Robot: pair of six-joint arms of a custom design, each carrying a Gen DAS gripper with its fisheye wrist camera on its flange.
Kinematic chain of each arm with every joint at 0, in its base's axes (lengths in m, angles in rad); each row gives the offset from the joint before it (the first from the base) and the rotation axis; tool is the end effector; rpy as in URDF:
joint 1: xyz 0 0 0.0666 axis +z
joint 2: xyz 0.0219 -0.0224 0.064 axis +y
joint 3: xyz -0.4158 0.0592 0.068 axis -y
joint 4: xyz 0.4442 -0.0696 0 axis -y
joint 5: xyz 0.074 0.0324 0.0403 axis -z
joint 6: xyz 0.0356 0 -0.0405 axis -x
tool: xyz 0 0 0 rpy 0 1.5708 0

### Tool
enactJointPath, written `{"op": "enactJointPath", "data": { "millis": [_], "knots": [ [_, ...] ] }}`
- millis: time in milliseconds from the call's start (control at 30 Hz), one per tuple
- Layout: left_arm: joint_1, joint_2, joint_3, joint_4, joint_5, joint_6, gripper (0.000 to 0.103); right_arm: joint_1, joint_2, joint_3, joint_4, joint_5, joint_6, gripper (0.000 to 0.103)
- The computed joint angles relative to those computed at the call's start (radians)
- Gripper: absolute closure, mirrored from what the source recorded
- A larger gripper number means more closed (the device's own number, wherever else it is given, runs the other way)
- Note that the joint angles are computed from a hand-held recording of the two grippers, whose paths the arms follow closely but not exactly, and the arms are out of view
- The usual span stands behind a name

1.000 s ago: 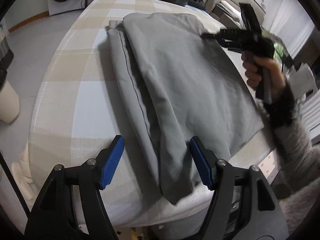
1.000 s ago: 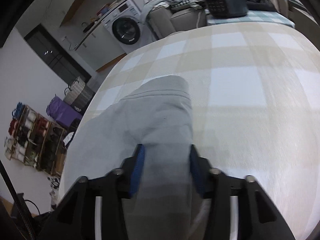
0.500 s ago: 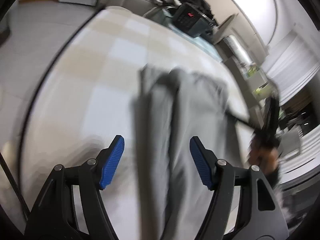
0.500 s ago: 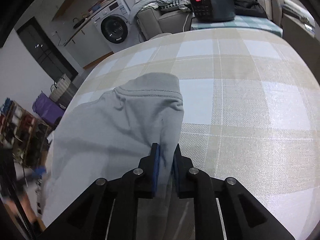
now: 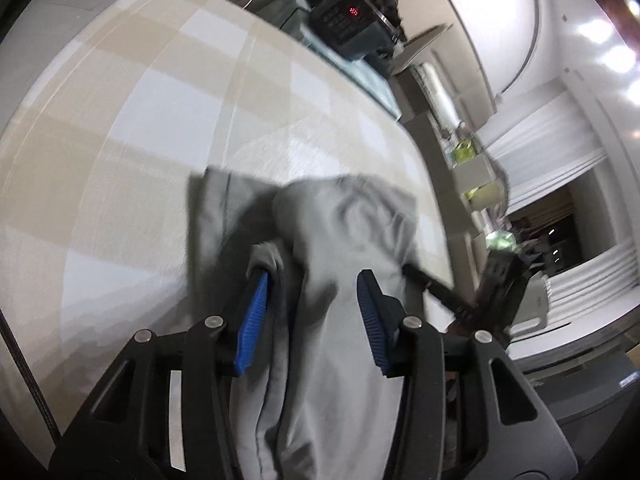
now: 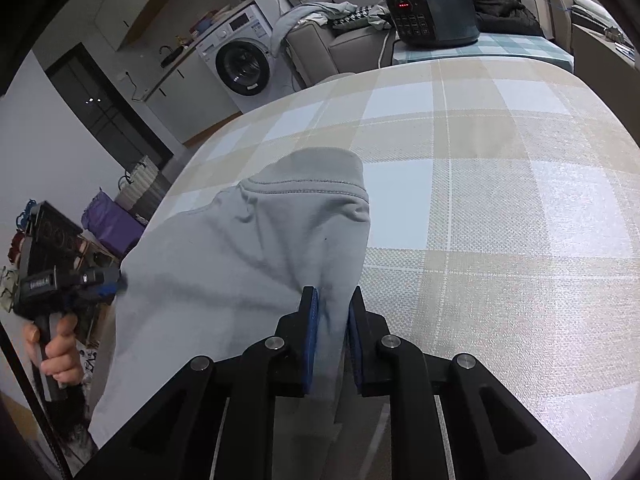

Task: Fold small clothes

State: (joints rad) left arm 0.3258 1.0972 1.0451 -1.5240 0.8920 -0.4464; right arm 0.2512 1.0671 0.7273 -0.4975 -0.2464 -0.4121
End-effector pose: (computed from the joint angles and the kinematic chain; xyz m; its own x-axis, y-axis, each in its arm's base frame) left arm 0.3270 0.0808 0.4122 -0.9430 -0.0325 -0.3312 0.2242 0.6735 -0.7043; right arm 0.3583 0.1005 0.2988 -0.8192 0.1908 -0.5408 -0.0776 0.8975 0.4342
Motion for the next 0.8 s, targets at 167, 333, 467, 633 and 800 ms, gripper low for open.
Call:
{"op": "enactJointPath", "data": {
  "millis": [167,333,467,633,800],
  "knots": [
    [-0.067,0.049,0.015,0.119,-0.044,0.202,0.062,-0.02,-0.008,-0.017,0.031,-0.05,0.0,0.089],
    [-0.166,-0.064,-0.036,0.308,-0.164,0.337,0.091,-0.016,-0.013,-0.02,0.032,-0.049,-0.008,0.089],
    [-0.318,-0.236,-0.069,0.369,-0.294,0.294,0.091,-0.016,-0.01,-0.017,0.033,-0.049,-0.013,0.089],
    [-0.567,-0.311,-0.118,0.261,-0.356,0.199,0.091,-0.016,-0.007,-0.016,0.036,-0.049,-0.017,0.089],
    [-0.574,-0.327,-0.158,0.204,-0.288,0.185,0.089,-0.016,-0.004,-0.017,0.043,-0.047,-0.018,0.089]
  ]
}}
